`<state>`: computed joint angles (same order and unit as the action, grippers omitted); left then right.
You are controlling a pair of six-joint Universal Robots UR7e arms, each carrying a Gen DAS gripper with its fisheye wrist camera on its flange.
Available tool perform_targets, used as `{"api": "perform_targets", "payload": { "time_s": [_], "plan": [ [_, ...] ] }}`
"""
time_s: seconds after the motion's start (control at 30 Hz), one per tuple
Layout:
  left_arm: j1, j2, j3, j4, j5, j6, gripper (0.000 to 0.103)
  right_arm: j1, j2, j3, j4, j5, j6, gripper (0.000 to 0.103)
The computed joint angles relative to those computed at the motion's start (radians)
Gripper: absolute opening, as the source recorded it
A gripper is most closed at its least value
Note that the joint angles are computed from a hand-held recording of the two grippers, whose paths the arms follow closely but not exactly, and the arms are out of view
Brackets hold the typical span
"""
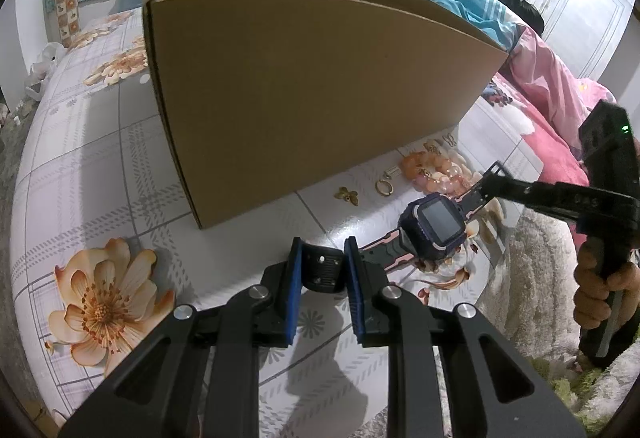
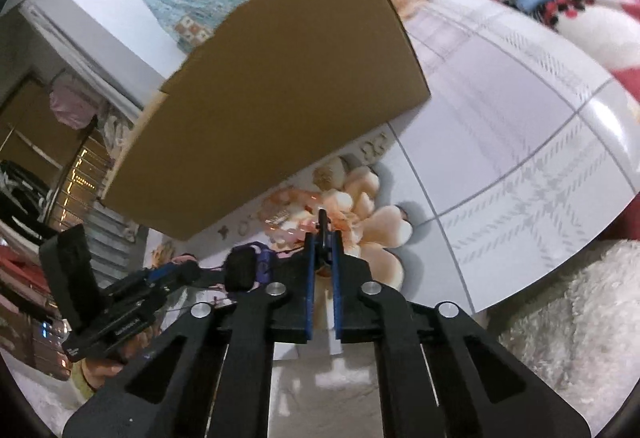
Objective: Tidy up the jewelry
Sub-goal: 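Lift the smartwatch with the right tool, strap hanging beside the left tool, then carry the smartwatch into the box and open the right tool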
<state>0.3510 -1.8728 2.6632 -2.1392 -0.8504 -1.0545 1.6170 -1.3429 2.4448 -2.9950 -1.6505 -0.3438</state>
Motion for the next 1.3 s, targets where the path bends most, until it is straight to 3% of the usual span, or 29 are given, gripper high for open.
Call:
{"api": "perform_targets", "payload": {
  "time_s": [0.13, 0.3, 0.47, 0.6, 0.7, 0.83, 0.93, 1.0, 1.07, 1.13, 1.2, 1.3],
  "plan": [
    [-0.001, -0.002, -0.003, 0.006, 0.007, 0.003, 0.02, 0.071, -0.012, 0.027, -0.063, -0.057, -0.091, 0.004],
    [-0.018, -0.003, -0.004, 0.023, 0.024, -0.005, 0.019, 0.134, -0.05, 0.065, -0.121, -0.039, -0.216, 0.004],
    [-0.053, -0.007, -0.008, 0.042, 0.036, -0.016, 0.019, 0.141, -0.067, 0.071, -0.135, -0.005, -0.249, 0.004],
    [-0.109, -0.041, -0.022, 0.108, 0.052, -0.045, 0.018, 0.142, -0.085, 0.047, -0.1, 0.022, -0.232, 0.004],
    [-0.158, -0.098, -0.036, 0.131, 0.064, -0.05, 0.018, 0.184, -0.073, 0.03, -0.108, 0.043, -0.205, 0.004],
    [-0.23, -0.142, -0.084, 0.189, 0.129, -0.014, 0.018, 0.22, -0.101, -0.024, -0.071, 0.093, -0.237, 0.004],
    [-0.238, -0.116, -0.136, 0.197, 0.215, 0.074, 0.018, 0.24, -0.077, -0.11, -0.022, 0.137, -0.258, 0.004],
    [-0.182, -0.071, -0.177, 0.135, 0.248, 0.157, 0.018, 0.249, -0.027, -0.199, 0.037, 0.16, -0.258, 0.004],
    [-0.092, -0.02, -0.214, -0.002, 0.232, 0.281, 0.018, 0.253, 0.038, -0.299, 0.113, 0.157, -0.239, 0.004],
    [0.015, 0.037, -0.261, -0.108, 0.183, 0.385, 0.018, 0.254, 0.119, -0.417, 0.211, 0.14, -0.192, 0.004],
    [0.172, 0.128, -0.353, -0.162, 0.075, 0.471, 0.018, 0.251, 0.199, -0.535, 0.323, 0.125, -0.147, 0.004],
    [0.333, 0.239, -0.468, -0.14, -0.046, 0.506, 0.018, 0.254, 0.316, -0.682, 0.428, 0.068, -0.108, 0.004]
  ]
}}
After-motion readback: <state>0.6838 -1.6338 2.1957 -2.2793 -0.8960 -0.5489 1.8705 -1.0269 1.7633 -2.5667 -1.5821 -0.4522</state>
